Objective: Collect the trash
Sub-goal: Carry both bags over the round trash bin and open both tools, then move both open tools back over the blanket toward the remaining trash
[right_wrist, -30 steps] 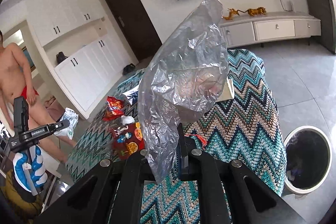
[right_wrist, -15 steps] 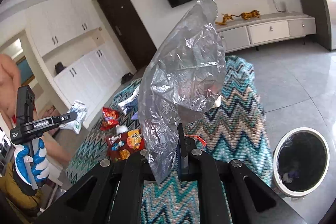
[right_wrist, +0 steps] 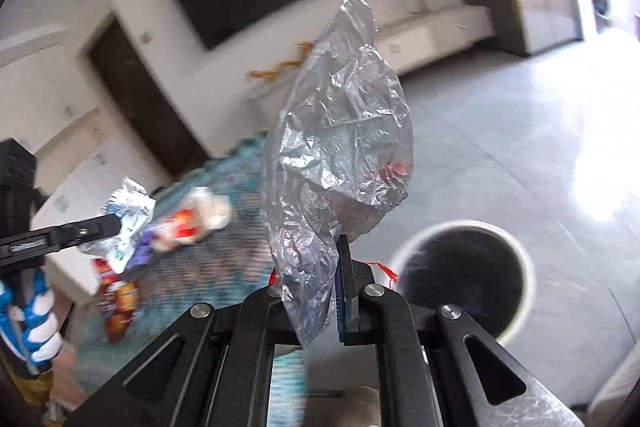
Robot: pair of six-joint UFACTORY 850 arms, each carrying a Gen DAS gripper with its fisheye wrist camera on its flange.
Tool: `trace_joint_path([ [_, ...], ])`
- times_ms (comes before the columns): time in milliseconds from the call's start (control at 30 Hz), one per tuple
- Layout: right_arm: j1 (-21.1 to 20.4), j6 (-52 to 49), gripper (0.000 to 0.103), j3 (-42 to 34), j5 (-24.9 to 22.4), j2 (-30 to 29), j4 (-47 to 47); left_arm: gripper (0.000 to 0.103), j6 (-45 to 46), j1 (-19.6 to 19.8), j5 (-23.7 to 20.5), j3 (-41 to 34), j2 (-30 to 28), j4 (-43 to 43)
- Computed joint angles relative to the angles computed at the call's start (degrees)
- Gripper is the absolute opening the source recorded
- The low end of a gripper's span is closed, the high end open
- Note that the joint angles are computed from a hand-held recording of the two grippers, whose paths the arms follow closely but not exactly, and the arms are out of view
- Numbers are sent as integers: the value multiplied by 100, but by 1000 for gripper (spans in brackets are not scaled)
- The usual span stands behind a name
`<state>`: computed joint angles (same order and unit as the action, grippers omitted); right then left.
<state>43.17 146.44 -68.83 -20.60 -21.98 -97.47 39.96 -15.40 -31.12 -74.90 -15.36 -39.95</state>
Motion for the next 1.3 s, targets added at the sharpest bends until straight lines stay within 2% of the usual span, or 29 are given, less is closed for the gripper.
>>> trace_joint_path([
  [200,-463,-209,9,111,312,-294,547,14,-508,-650,-299,-1125,-1232,244],
  [333,-684,-452,11,-42,546,-623,867,14,-934,-838,-433,-1750,-1867,460],
  [433,-791,-1032,12,-277,638,-894,1461,15,-1082,-936,-380,-1990,-2135,687],
  [467,-792,-1126,12,-290,644,-922,1589,20,-1135,-955,-403,-2078,-2219,732],
  [500,-821,-1140,12,-319,689,-982,1635,29,-1157,-960,-498,-2207,-2339,707],
  [533,-846,-1182,18,-353,722,-1049,1723,35,-1151,-968,-527,-2223,-2369,659],
  [567,-839,-1417,24,-400,695,-1095,1990,47,-1185,-971,-531,-2282,-2433,643],
  [600,-841,-1809,38,-466,652,-1173,2402,55,-1240,-975,-503,-2312,-2471,667],
  [633,-838,-2098,41,-516,620,-1232,2709,57,-1232,-965,-526,-2348,-2507,652],
  [700,-859,-2323,41,-560,650,-1311,2973,57,-1156,-945,-595,-2385,-2546,548],
  [833,-823,-1936,41,-504,676,-1302,2652,57,-788,-826,-536,-2074,-2282,181],
  [933,-811,-1627,41,-441,688,-1203,2382,57,-550,-744,-159,-1580,-1837,49],
  [1033,-729,-690,44,-166,576,-902,1608,57,-208,-670,185,-1052,-1332,-279],
  [1133,-570,-409,45,-9,269,-627,1476,57,10,-659,656,-512,-811,-394],
  [1300,-233,-539,45,27,-338,-264,1672,57,-255,-591,1058,177,-81,287],
])
